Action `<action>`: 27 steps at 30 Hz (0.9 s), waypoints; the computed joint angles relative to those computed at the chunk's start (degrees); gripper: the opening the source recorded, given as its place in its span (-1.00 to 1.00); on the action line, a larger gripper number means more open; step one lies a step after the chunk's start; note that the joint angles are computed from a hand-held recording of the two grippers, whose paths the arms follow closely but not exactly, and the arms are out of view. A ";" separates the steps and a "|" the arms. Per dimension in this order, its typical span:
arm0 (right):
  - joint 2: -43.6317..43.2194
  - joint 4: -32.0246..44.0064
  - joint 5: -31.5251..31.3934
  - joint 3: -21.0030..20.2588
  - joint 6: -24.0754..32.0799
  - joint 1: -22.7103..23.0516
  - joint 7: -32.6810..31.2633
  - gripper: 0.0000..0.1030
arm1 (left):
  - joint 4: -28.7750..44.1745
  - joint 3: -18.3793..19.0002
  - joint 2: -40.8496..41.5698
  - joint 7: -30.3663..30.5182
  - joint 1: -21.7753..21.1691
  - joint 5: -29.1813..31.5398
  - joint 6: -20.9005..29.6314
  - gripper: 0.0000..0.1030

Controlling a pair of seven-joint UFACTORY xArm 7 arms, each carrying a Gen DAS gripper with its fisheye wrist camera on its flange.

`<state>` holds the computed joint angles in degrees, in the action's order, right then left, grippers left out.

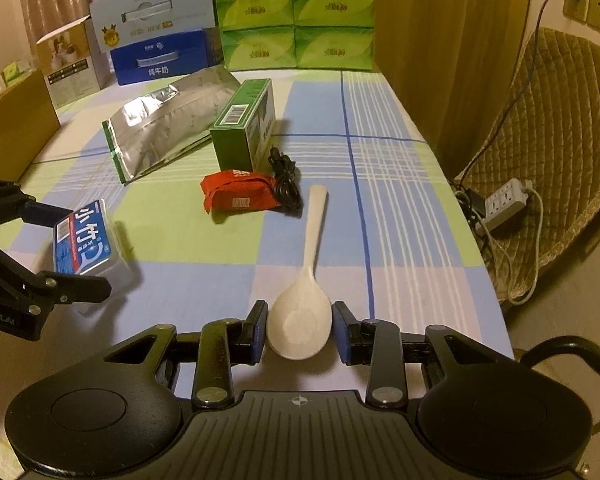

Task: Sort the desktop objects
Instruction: 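Lift the spoon and floss-pick box off the table with both tools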

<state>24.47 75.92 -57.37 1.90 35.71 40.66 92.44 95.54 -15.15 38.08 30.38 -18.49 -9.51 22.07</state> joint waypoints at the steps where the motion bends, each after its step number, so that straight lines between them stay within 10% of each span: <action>1: 0.12 0.18 0.02 0.00 0.16 0.03 -0.15 -0.38 | 0.05 0.02 0.04 -0.03 -0.02 -0.01 0.04 0.70; 27: -3.00 -1.12 -2.34 1.40 4.14 0.81 2.99 -0.41 | -5.20 -1.45 -4.12 1.65 1.76 -2.11 -1.61 0.67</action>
